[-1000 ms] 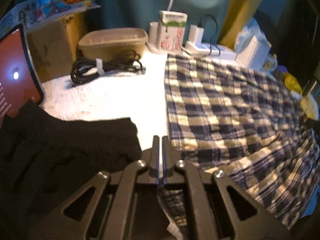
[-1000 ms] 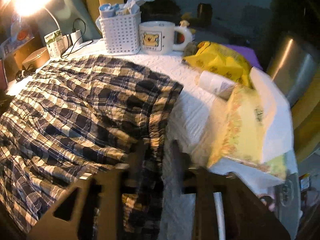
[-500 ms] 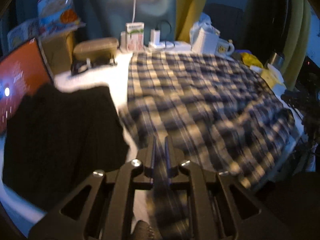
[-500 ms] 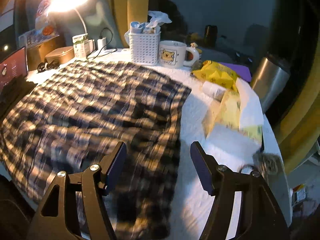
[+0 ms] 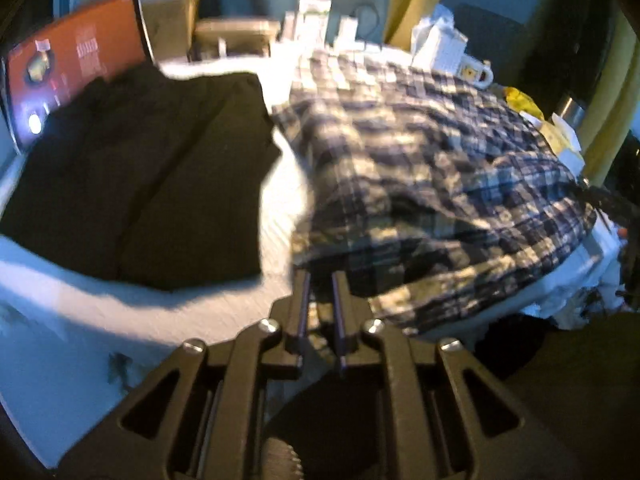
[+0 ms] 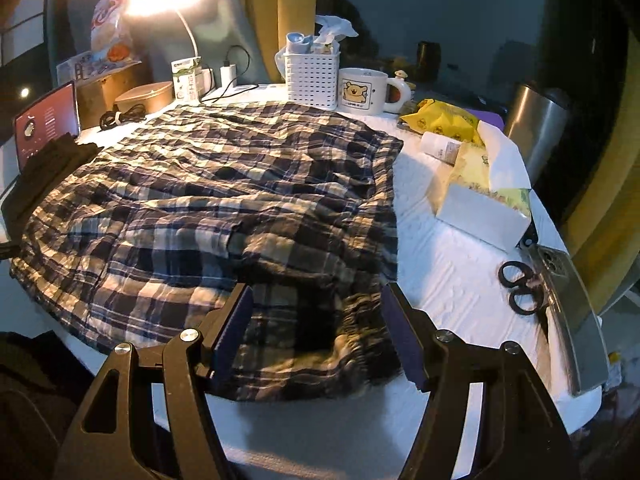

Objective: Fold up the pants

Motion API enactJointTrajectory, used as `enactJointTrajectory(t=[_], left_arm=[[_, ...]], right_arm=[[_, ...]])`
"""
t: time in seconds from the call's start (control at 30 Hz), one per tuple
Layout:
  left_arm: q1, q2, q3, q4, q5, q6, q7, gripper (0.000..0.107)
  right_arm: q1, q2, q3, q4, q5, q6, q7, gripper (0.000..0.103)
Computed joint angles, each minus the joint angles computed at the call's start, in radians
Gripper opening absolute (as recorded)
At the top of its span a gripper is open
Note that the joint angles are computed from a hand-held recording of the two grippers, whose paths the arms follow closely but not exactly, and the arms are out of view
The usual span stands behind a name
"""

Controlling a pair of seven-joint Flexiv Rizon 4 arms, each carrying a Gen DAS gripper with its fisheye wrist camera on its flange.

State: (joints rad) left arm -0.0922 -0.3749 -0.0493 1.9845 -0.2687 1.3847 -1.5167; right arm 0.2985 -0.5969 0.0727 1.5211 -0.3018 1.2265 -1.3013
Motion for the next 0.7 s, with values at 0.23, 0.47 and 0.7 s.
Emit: enactJointTrajectory(t=[0.23,0.47,0.7], left_arm=[[0.173,0.013,-0.261,0.073,-0.280,0.055,0.280,0.049],[-0.016,-0.002,-0.050,-0.020,-0.076,-0.046,0.230,0.082],[-0.146,0.000,0.136,-0.065,0.212,-0.105,0.081,0.082]], right_arm=[[0.000,-0.004,0.003,-0.010,0.008,-0.012,0.002,0.069],[-0.004,-0.008,0.012,-0.014,0.019,-0.019,-0.011,0.069],[-0.003,-0.008,0.010,-0.013,0.022,-0.019,-0.006,0.069]])
